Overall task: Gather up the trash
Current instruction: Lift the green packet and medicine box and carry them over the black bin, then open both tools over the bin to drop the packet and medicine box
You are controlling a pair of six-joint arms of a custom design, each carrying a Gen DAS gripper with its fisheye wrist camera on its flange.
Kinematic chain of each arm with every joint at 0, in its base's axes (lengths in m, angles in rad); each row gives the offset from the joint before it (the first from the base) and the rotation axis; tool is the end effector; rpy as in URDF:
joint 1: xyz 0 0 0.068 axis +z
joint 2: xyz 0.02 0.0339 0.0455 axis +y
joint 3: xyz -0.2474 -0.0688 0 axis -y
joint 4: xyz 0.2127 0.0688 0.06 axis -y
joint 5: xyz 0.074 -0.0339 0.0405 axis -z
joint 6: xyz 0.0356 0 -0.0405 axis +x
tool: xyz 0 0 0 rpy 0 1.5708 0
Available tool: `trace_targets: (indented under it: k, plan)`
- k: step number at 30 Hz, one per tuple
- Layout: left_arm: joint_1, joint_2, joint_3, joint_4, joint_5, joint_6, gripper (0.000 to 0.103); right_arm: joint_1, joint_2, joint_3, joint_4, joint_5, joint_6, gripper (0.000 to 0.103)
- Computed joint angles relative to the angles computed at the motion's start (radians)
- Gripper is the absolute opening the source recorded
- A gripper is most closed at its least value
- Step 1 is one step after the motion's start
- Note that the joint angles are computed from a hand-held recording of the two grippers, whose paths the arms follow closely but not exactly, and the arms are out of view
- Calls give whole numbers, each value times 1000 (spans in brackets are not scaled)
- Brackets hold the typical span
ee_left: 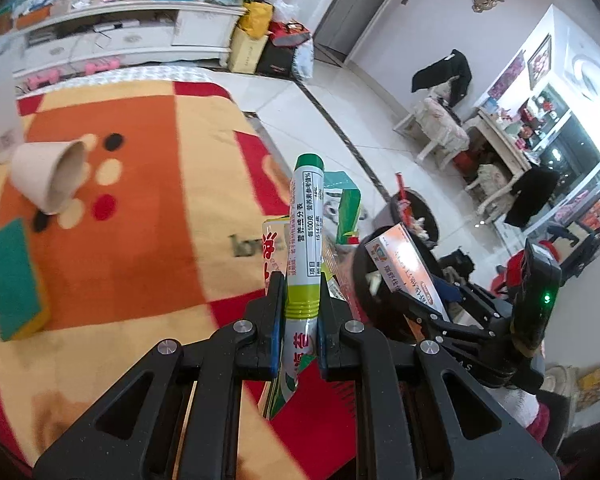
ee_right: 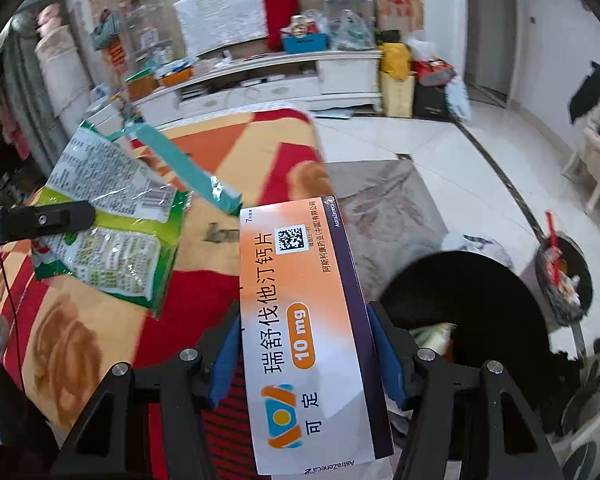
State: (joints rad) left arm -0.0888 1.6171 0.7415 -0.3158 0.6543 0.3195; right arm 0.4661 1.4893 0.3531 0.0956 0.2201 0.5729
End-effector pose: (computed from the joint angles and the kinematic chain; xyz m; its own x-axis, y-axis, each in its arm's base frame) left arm 0.2487 -0.0439 0.1408 -0.7858 0.3202 -0.5292 0.5706 0.7055 -0.4204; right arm 0.1811 0.0824 0.0986 -0.8319 0.1737 -0.5271 0.1321 0.9844 0.1158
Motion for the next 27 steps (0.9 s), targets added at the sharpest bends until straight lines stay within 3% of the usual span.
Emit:
trace_targets:
  k: [10, 19, 20, 21, 22, 23, 27]
  plan:
    - [-271, 55, 7, 145, -13, -220, 11, -360, -164, -169, -15, -109, -141, 58]
    - [-484, 191, 29, 344, -57, -407, 13, -596, -118, -191, 15, -169, -258, 58]
    - [-503, 213, 32, 367, -54, -413, 19, -616, -117, -187, 12, -163, -264, 59]
    - [-507, 227, 30, 377, -54, -404, 37, -630, -109, -181, 11, -156, -262, 60]
    - [-524, 245, 31, 387, -66, -402, 47, -658, -105, -173, 7, -162, -269, 62]
    - [-531, 255, 31, 393, -70, -400, 62, -680, -101, -168, 6, -167, -275, 69]
    - [-524, 267, 14, 395, -101, -356, 63, -691, -111, -173, 9, -178, -267, 72]
